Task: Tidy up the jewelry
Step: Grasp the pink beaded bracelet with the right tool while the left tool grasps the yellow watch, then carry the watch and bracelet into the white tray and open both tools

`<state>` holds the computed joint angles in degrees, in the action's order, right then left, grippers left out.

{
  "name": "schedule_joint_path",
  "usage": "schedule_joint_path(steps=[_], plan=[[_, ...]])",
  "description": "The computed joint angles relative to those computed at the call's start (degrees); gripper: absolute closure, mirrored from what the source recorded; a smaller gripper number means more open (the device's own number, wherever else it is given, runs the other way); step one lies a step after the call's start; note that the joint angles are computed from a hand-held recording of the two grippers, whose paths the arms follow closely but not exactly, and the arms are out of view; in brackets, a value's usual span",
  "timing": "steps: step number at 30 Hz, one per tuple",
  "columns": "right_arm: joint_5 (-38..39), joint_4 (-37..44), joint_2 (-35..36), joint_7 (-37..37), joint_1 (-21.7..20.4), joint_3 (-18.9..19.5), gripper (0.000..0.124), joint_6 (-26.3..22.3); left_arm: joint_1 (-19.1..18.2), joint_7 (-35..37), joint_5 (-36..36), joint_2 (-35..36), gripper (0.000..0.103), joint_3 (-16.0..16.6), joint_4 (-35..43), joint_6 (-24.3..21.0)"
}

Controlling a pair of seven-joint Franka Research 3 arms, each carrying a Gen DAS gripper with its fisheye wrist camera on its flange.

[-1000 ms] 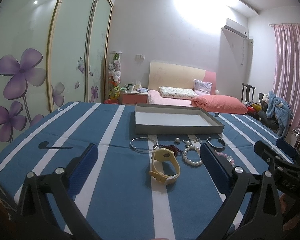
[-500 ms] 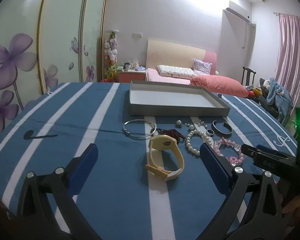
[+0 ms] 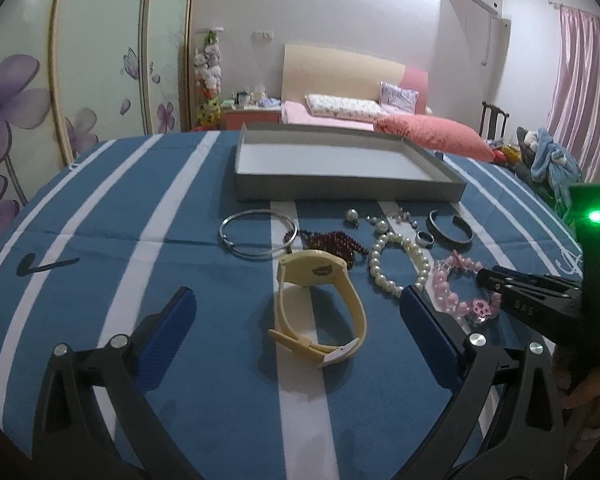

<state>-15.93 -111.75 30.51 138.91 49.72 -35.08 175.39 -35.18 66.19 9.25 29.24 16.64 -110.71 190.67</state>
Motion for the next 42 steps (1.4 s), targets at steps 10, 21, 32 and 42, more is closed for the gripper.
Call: schedule_joint_path(steps=[10,21,32,42], plan=[[6.1,-1.5,-0.3,-3.5,-2.0,1.2,0.104,3.6,7.7,-2.0,6.8,2.9,0.005,-8.1,7.4,-8.8],[13.9,-1.6,0.1,-10.3,-1.6,1.6,0.104,5.1,21.2,-1.4,9.2,5.1,0.047,-23.2,11.2,-15.1],[20.5,-4.1,-0.6,-17.7,1.4,-0.3,0.104,15.8,23.2,-2.0,9.7,3.3,0.061,-24.6,8.1,-10.2],[26.3,-4.6,-2.0,-25.8,1.4,1.6,0.104,21.6,19.4,-4.8,11.0,0.7,0.061,-19.8,5.7,-5.7]])
